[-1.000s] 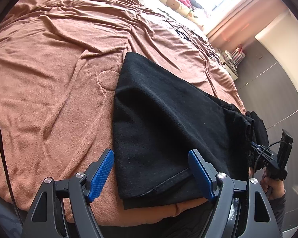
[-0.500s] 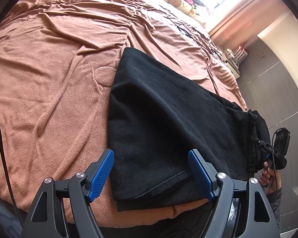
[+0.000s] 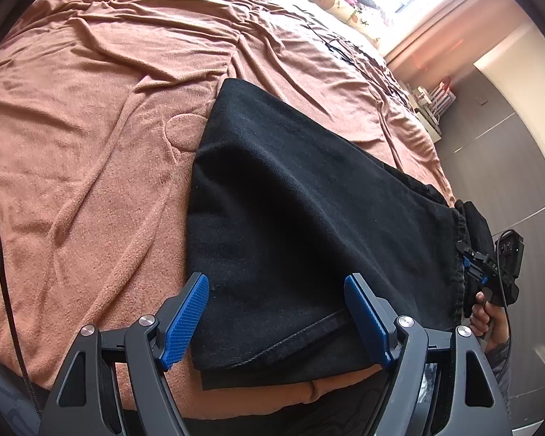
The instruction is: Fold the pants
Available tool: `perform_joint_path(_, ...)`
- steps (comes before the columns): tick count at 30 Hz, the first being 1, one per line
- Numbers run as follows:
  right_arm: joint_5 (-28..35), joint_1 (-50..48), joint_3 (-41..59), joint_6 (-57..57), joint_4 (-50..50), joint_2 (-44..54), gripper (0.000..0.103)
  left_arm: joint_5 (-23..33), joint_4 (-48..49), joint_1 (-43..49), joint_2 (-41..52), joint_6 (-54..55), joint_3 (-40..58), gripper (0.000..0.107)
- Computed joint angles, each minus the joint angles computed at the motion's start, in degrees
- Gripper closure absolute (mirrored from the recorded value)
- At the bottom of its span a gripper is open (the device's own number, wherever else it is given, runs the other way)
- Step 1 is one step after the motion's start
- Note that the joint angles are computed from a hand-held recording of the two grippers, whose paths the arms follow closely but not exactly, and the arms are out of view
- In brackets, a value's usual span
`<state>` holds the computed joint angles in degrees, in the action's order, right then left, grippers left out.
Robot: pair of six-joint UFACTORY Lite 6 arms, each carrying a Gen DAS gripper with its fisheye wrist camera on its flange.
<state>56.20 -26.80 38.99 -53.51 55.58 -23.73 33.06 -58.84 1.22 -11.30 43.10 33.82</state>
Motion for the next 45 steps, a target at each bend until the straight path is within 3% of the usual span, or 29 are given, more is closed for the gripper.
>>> perform_joint_path(1,-1.2,0.8,0.5,1.3,-1.1,0.2,0.072,-0.2,0.2,0.0,0.0,-0.3,0.0,0.028)
perform_joint_path(2,-2.8,1.9,1.0,3.5,-3.2,-0.4,0.095,-0.2,0.2,0.1,0.1,-0.4,0.0,0.028)
perform_joint_path(12,-8.9,11.2,7.9,19.9,-15.5,-7.2,0.098,-1.4,1.7,-0.3,0.9,-1.4,-0.5,0.028)
perform_joint_path(21,-11.9,18.9,20.3,37.0,-31.9,3.2,0.098,-1.6,1.8,-0.3,0.9,-1.7,-0.8,0.028)
perform_joint_path(26,-13.4,24.8,22.8,48.6,-41.4,6.6,0.093,-1.1,1.8,0.0,0.2,-1.3,-1.1,0.028)
perform_joint_path(30,-11.1,23.0,20.8,48.0,-38.4,1.6,0.086,-0.3,1.7,0.7,-1.2,-1.0,-2.0,0.028)
perform_joint_path(35,-6.2,16.4,14.8,42.9,-33.7,-10.3,0.06,0.6,1.9,1.2,-3.9,-1.4,-3.6,0.028)
perform_joint_path(41,4.0,2.0,5.8,32.4,-23.7,-23.3,0.057,0.9,4.4,0.5,-8.3,-3.8,-5.8,0.028)
perform_joint_path(45,14.1,-12.6,1.5,22.1,-16.3,-28.2,0.056,1.4,6.2,0.7,-11.6,-5.4,-7.6,0.028)
